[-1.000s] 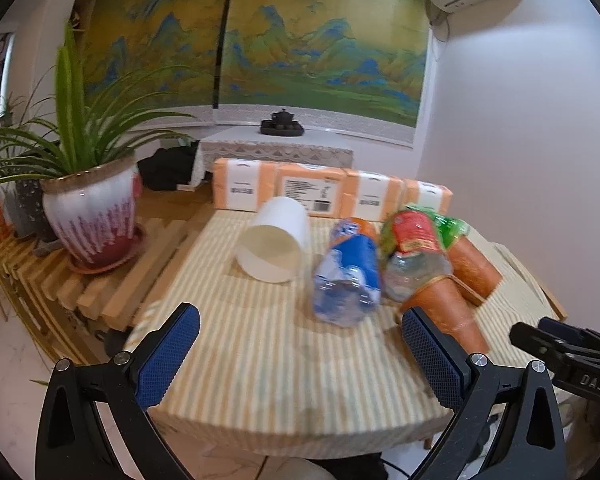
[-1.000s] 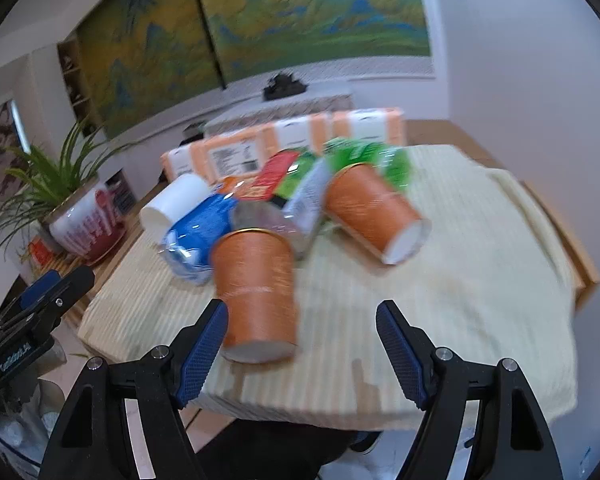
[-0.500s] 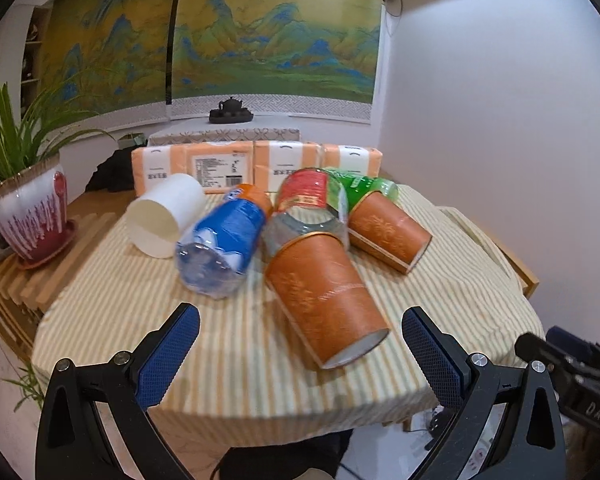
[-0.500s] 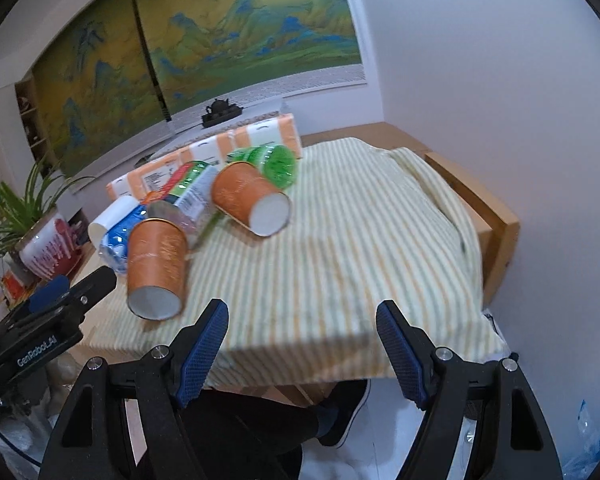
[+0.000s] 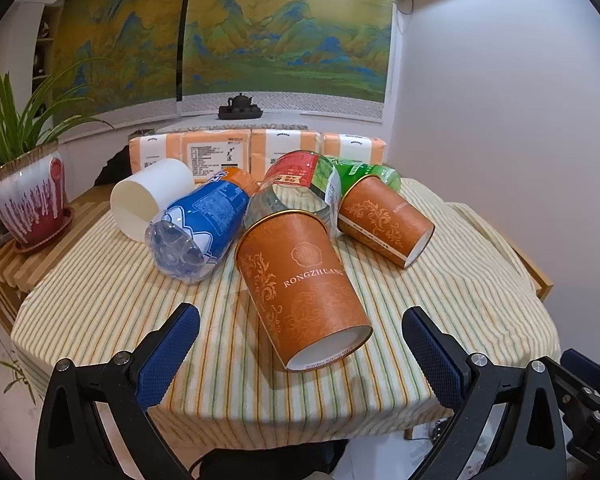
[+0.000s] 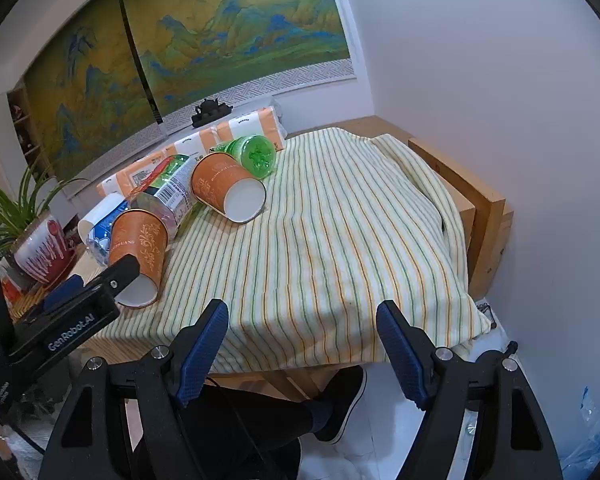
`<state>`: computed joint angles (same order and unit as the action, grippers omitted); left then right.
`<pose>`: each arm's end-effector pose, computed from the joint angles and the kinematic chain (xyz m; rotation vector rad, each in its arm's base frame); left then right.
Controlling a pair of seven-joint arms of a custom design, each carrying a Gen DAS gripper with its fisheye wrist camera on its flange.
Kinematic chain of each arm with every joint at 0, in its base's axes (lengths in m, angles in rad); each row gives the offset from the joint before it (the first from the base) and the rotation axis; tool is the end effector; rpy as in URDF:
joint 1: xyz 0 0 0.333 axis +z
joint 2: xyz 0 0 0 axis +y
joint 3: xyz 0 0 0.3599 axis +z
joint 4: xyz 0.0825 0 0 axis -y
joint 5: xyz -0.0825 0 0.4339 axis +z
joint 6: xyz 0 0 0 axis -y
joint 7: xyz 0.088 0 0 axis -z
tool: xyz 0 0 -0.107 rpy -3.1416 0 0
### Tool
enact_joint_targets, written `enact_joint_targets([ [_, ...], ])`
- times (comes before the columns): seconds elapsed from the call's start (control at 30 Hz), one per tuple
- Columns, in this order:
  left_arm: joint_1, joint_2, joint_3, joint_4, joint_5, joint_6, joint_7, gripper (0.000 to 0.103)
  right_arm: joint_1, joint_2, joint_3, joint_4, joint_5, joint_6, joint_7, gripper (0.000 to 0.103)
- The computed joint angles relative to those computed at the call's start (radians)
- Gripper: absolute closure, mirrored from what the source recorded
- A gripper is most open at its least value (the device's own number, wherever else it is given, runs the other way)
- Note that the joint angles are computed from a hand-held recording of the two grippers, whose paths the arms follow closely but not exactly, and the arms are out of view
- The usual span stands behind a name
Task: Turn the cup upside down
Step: 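Close the left gripper on the orange cup while the right gripper opens and withdraws, then rotate the orange cup with the left gripper, opening up, and lower it onto the cloth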
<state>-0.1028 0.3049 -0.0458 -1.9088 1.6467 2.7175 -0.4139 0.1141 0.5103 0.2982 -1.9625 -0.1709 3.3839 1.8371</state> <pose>0.6763 -0.1357 0.3758 -1.8606 1.2146 -0.7435 0.6618 0.2813 0.3368 -1.7426 1.3901 -0.4046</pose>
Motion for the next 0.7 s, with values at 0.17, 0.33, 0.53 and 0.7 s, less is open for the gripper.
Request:
enact_joint_targets([
  [0.17, -0.011, 0.017, 0.003, 0.017, -0.006, -0.022, 0.011, 0.001, 0.009, 0.001, -0.008, -0.001, -0.001, 0.006, 0.0, 0.03],
  [0.33, -0.017, 0.023, 0.006, 0.023, -0.005, -0.036, 0.011, 0.003, -0.01, 0.005, 0.014, 0.001, -0.015, 0.001, 0.004, 0.03],
  [0.53, -0.016, 0.036, 0.009, 0.032, -0.021, -0.022, 0.046, 0.021, -0.003, 0.005, 0.009, 0.002, -0.012, -0.002, 0.004, 0.03],
  [0.7, -0.015, 0.038, 0.015, 0.031, -0.006, 0.001, 0.046, 0.038, 0.015, 0.004, -0.009, 0.005, 0.001, -0.002, 0.003, 0.03],
])
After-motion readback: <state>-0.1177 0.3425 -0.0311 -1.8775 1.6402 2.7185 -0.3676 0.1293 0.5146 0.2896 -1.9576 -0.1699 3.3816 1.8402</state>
